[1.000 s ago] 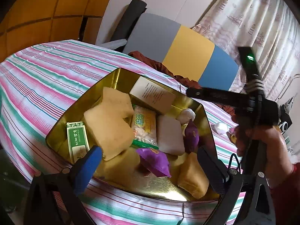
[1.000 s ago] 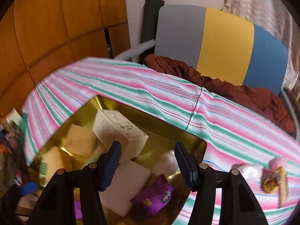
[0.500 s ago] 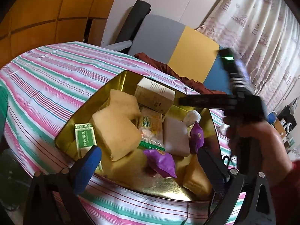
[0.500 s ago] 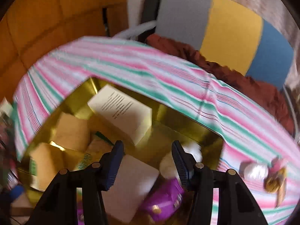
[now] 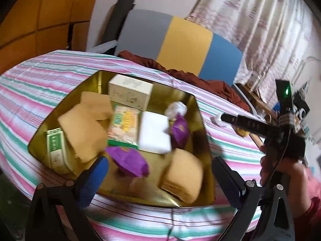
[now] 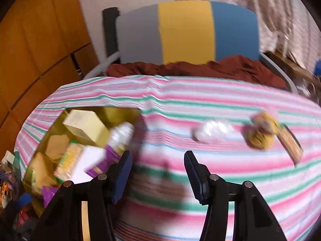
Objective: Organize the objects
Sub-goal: 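Move both tools back from the tray toward the loose items, then grasp the yellow knitted sock with the right tool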
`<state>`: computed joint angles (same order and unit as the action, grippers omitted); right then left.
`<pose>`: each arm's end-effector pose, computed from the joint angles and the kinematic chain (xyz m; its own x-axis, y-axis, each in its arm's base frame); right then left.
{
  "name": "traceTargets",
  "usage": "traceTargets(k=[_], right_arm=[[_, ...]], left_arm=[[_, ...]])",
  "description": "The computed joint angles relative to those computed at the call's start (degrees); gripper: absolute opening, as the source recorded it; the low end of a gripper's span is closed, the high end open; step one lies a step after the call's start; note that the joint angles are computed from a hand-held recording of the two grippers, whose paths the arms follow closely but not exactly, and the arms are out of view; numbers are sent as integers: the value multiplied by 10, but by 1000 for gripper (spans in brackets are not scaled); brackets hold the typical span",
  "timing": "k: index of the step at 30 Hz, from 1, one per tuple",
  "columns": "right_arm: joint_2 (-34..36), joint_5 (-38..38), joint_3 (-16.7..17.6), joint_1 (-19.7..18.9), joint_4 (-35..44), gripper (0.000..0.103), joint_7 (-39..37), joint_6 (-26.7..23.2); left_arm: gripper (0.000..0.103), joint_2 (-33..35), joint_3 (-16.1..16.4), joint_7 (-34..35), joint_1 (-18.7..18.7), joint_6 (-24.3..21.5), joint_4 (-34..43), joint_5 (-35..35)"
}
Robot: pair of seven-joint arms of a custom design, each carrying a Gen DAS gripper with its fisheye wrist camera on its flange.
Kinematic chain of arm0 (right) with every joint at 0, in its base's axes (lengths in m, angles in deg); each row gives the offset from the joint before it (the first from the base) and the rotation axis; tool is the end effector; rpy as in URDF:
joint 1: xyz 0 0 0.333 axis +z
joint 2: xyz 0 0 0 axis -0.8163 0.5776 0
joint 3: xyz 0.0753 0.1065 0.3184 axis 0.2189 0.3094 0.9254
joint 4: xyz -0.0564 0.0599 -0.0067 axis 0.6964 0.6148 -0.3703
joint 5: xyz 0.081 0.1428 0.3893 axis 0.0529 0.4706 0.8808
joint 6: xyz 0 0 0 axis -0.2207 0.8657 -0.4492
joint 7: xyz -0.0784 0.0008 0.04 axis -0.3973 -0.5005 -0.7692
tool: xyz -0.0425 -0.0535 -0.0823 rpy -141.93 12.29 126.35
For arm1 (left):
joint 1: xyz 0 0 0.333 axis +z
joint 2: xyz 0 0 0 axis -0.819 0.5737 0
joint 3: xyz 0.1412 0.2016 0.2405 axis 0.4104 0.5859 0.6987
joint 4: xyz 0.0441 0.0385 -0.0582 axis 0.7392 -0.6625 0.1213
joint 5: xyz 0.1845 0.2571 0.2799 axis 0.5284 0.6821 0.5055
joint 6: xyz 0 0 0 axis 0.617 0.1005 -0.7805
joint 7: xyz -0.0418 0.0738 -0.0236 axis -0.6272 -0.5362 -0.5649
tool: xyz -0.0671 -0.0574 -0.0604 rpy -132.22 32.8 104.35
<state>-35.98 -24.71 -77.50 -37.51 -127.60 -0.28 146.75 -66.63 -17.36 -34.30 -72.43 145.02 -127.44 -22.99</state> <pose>0.4951 0.1197 0.4680 0.2914 -0.9439 -0.1555 -0.7435 -0.1212 -0.6577 0.3201 -0.3682 0.4713 0.1274 -0.9431 0.3070 -0.6525 -0.3129 -0.6902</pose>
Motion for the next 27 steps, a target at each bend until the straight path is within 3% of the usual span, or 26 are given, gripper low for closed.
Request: traceTargets(k=[3,7,9,15,23,26,27], right_arm=[[-11,31,-20,3,-34,55,-8,22],[-25,117,-73,31,-71,56,-75,56],[-25,122,-76,13,-84,56,-75,69],[-15,178,-127,8,-69,71,-126,71],[88,247,-103,-28,62,71,-201,61],[127,227,-79,-48,99,71,-186,75],[140,180,-72,-56,105,71,-144,84]], left_arm=[[103,23,-1,26,-9,11,20,4],[103,69,3,86,-30,20,60,1],[103,95,5,117,-43,18,84,2],[103,157,22,162,-77,21,140,2],[103,201,47,185,-112,-5,185,-11],[103,206,52,185,-118,-20,193,-7],[103,207,54,185,-119,-22,195,-7]])
